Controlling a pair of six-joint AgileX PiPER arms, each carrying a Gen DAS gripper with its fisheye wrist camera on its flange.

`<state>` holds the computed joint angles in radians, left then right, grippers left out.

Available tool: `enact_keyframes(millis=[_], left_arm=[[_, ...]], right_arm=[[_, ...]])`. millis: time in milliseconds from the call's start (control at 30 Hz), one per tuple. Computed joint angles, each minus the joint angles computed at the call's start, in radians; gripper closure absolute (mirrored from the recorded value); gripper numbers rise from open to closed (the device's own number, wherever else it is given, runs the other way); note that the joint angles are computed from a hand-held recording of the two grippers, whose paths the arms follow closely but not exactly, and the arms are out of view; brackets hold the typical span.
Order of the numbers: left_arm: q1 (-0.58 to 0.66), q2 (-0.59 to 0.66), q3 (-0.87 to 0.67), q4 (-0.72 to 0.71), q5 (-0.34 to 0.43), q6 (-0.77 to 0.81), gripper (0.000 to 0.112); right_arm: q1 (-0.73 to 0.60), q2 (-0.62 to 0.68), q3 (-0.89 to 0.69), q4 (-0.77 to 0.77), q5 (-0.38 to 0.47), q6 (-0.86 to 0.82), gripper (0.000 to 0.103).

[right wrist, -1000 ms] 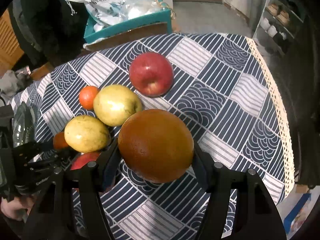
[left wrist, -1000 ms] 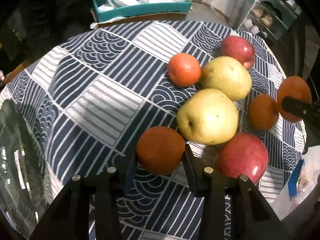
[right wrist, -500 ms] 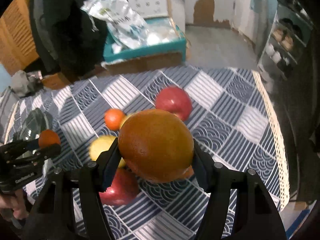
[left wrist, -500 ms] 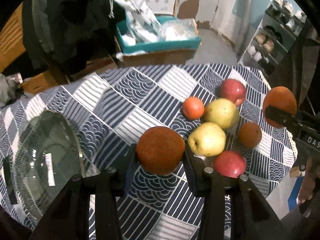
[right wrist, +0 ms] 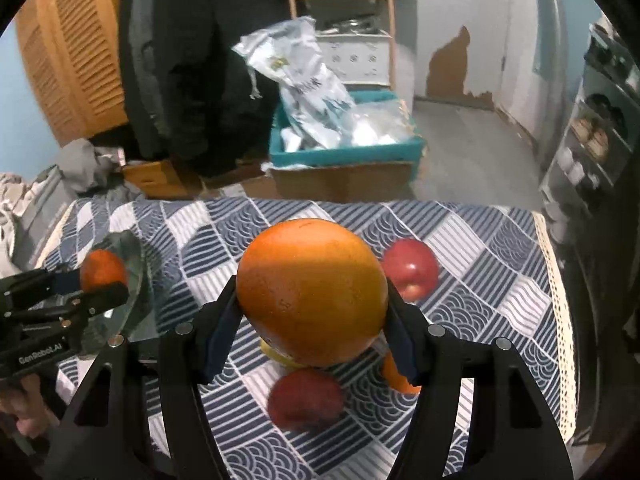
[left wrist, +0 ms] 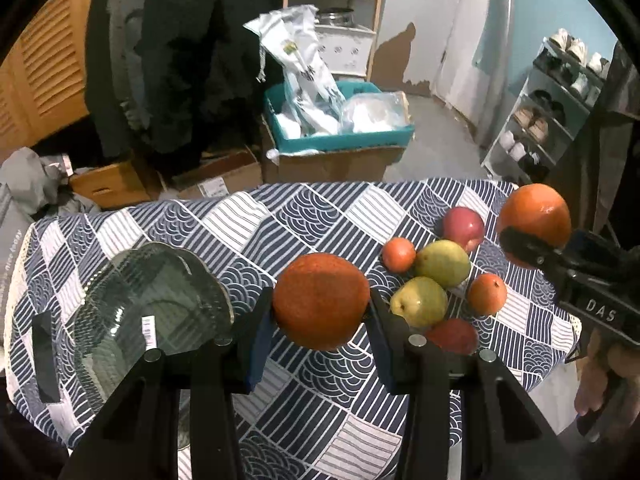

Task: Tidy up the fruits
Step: 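Carry both held oranges over the clear glass plate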

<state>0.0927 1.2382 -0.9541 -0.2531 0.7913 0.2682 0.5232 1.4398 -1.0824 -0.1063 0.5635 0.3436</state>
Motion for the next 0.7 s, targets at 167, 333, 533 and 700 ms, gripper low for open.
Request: enact_keyframes(millis=[167, 333, 533, 700], left_arm=[[0.074, -0.030, -0.012, -0.047, 0.029, 0.066, 0.068], [0.159, -0.047, -0.018, -0.091, 0.049, 0.137, 0.068], [0.273, -0.049, -0.023, -0.141, 0.070, 0.219, 0.068], [0.374, -0.036, -0.030, -0.184, 0.086, 0.288, 0.068]], right_arm=[[0.052, 0.017, -0.045, -0.005, 0.003, 0.020, 0.037], [0.111, 0.063, -0.116, -0.011, 0.017, 0.039, 0.037], [0.183, 0.128, -0.204, -0.030, 0.040, 0.065, 0.037], [0.229, 0.196, -0.294, -0.019, 0.068, 0.061, 0.037]])
